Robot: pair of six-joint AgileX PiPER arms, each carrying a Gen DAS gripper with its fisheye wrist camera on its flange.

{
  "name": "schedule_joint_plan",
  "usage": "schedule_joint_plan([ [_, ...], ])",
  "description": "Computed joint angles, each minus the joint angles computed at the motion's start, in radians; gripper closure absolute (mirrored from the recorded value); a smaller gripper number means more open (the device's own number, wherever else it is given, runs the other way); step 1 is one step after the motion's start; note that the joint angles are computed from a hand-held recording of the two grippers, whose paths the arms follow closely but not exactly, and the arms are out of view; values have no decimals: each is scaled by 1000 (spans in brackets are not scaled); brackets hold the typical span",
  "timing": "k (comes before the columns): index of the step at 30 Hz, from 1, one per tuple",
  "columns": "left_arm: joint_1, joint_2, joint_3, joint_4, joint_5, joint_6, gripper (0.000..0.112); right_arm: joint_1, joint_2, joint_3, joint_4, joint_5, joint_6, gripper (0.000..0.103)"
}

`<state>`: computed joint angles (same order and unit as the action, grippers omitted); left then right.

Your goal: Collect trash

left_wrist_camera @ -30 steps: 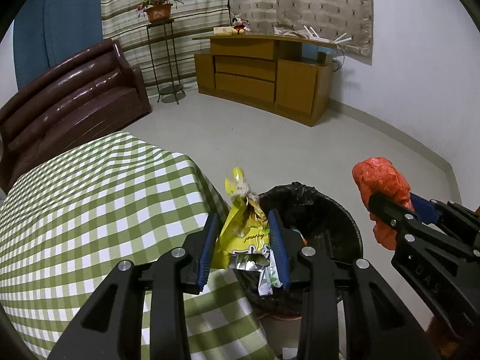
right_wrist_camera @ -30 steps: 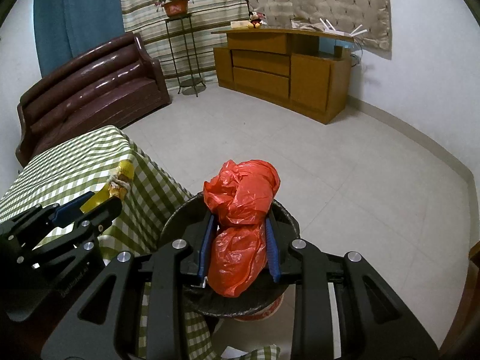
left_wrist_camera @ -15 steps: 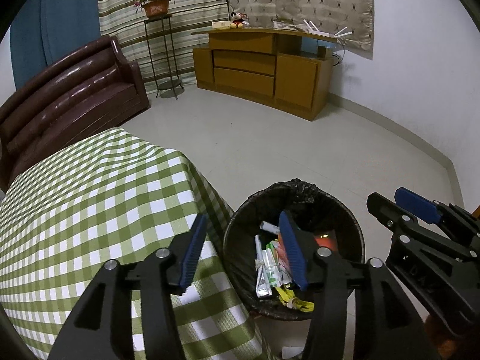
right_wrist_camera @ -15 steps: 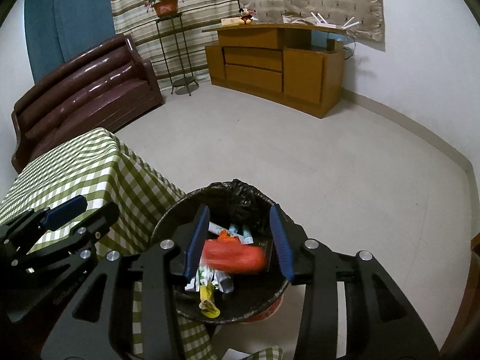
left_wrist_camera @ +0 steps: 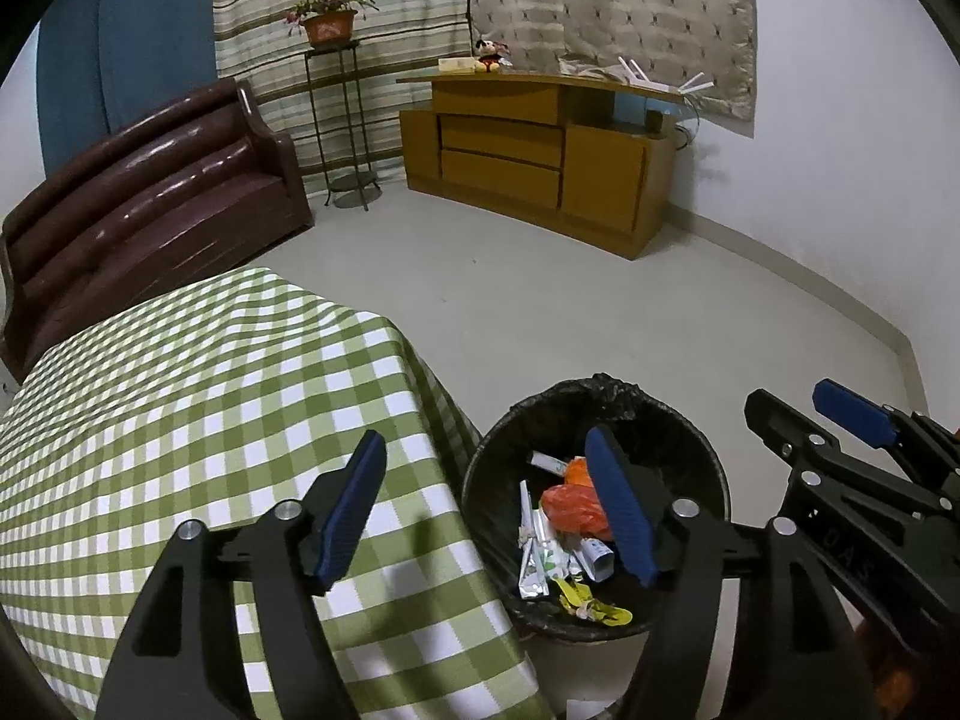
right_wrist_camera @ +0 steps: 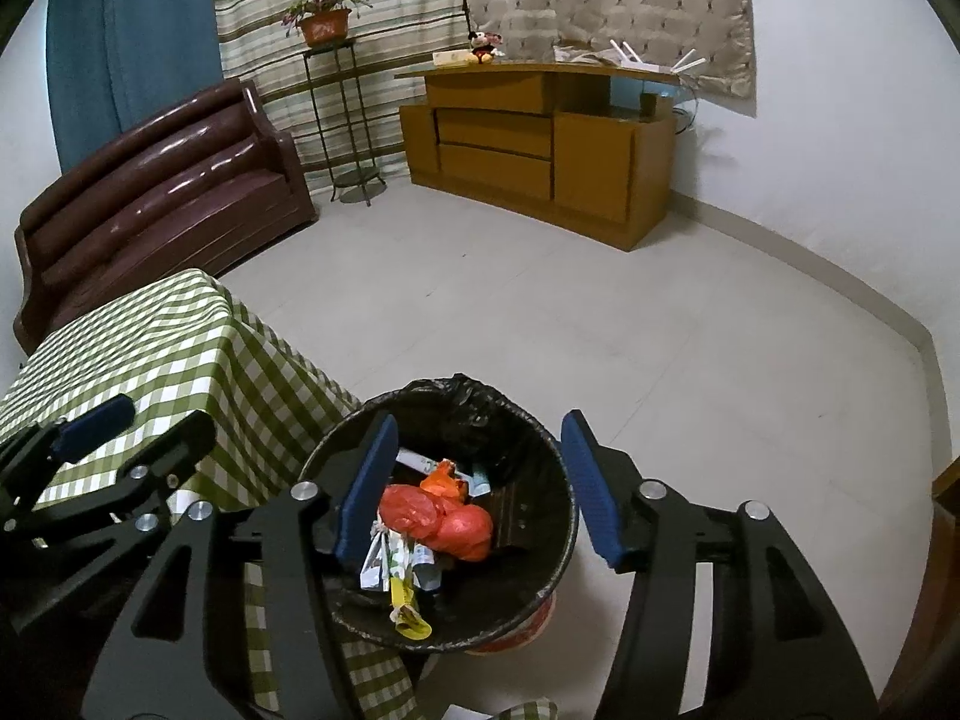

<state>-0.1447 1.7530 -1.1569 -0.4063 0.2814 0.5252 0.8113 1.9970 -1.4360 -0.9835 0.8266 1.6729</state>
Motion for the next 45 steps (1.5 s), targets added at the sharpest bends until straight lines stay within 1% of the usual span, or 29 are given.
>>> schedule_joint_plan([
  [2,8,-18,20,-4,-14,6,42,5,-7,3,-2,10,7,46],
  [3,13,-29,30,-9,-18,12,41,10,-10,3,-5,18,13,43],
  [5,21,-48,46,-17,-22,17,39,23,-15,1,-16,38,20,41],
  [9,38,-84,79,-35,-32,37,37,51,-35,9,-33,70,35,38],
  [10,38,-95,86,-16,-34,17,37,60,-39,10,-35,80,37,38],
  [15,72,-166,146,-81,-32,74,35,115,-69,18,-48,134,54,35],
  [19,83,-224,200,-53,-54,52,32,153,-78,7,-51,172,47,34],
  [21,86,-259,230,-9,-65,15,32,176,-82,1,-53,191,42,34],
  [26,142,-315,262,-143,-35,161,30,221,-85,-14,-52,228,33,34],
  [29,164,-366,303,-183,-35,202,30,248,-90,-18,-54,246,35,34],
  [31,173,-391,323,-195,-38,218,30,265,-95,-17,-56,259,39,34],
  [38,221,-455,361,-273,-14,297,30,318,-108,-19,-73,309,55,33],
  [40,222,-464,369,-275,-15,295,29,327,-112,-18,-75,320,57,33],
  [44,239,-468,374,-310,-4,331,29,330,-115,-12,-77,321,64,33],
  [45,237,-475,378,-298,-1,317,29,331,-114,-11,-79,320,65,33],
])
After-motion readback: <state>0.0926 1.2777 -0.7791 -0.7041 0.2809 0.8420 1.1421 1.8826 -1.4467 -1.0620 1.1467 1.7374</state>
